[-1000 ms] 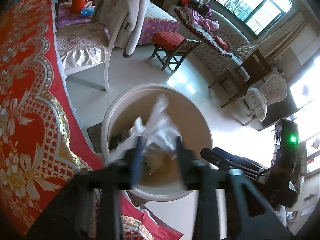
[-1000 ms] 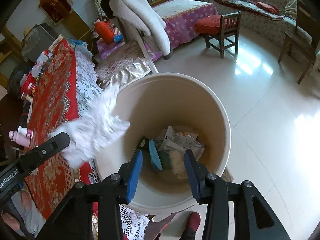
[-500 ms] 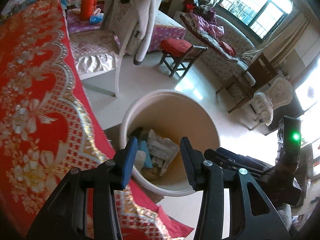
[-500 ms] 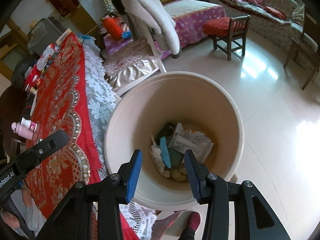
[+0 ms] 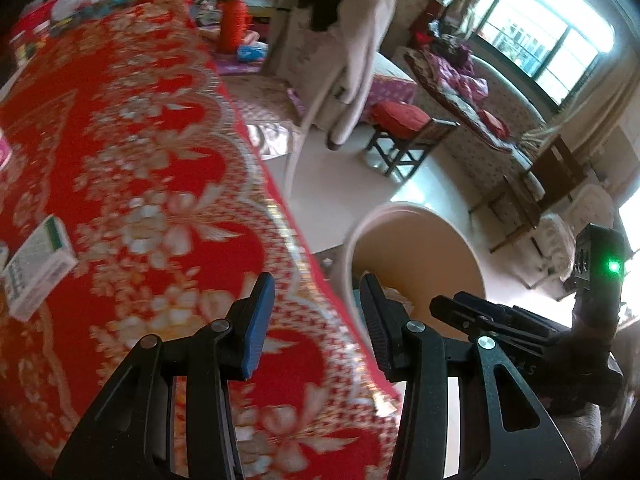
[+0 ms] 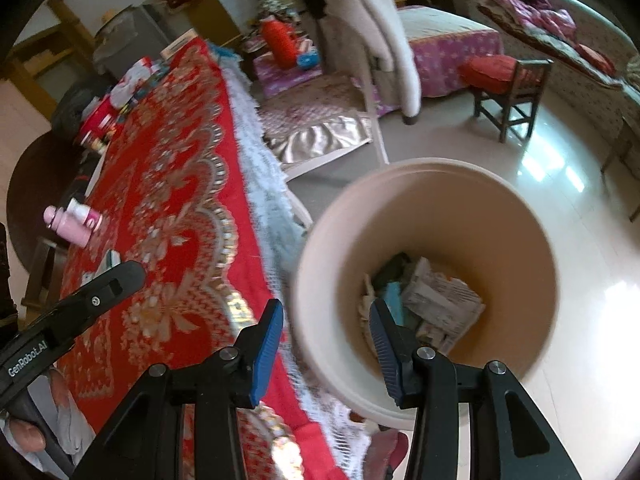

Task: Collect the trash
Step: 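Swing both open grippers back toward the table, then grasp the white-green wipes packet with the left gripper while the right gripper grasps the Watermelon Frost box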

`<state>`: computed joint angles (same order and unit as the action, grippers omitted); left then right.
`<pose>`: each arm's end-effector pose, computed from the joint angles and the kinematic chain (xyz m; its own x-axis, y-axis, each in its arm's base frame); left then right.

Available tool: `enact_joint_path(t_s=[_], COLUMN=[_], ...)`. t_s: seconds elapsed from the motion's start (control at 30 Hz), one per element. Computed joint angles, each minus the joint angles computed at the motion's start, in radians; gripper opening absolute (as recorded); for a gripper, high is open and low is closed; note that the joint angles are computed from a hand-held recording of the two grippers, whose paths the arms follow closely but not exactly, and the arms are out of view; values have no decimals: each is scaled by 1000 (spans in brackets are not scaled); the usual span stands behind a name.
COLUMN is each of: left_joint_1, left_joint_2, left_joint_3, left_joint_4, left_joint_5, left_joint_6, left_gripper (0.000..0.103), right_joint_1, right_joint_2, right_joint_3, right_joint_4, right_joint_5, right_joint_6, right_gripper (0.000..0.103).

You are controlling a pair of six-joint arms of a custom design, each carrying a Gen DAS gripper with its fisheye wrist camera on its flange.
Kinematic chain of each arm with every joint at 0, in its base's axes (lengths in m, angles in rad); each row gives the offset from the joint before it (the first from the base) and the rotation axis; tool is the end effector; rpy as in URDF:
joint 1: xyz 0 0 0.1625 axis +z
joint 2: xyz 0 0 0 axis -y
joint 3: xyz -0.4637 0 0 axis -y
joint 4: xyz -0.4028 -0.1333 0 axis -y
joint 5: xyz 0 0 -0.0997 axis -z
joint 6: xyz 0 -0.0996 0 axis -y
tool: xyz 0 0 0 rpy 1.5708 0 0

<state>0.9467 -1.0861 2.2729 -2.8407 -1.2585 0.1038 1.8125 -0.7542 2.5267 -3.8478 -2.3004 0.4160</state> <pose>-0.1441 -0.4806 0.1131 -0.7226 0.6163 -0.3131 0.6608 0.7489 -0.0508 0.1560 -0.3534 0.0686 -0.8173 0.4664 0.3384 0.1320 0.7232 -0.6780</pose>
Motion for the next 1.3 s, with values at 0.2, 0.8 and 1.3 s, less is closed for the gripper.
enact_joint_path(t_s=[0.2, 0.8, 1.3], left_joint_1=[57, 276, 424], left_joint_2=[-49, -107, -26], left_joint_3=[-17, -226, -478], left_joint_4=[28, 102, 414], left_joint_5=[34, 170, 157], left_joint_6=[12, 55, 185], left_gripper=[43, 42, 42], right_joint_1=[29, 98, 137], right_joint_2=[32, 152, 252], right_joint_3=[-87, -339, -556], right_joint_4=[88, 314, 520], right_joint_5=[26, 102, 157], right_joint_6=[-15, -40, -56], right_gripper=[43, 43, 44])
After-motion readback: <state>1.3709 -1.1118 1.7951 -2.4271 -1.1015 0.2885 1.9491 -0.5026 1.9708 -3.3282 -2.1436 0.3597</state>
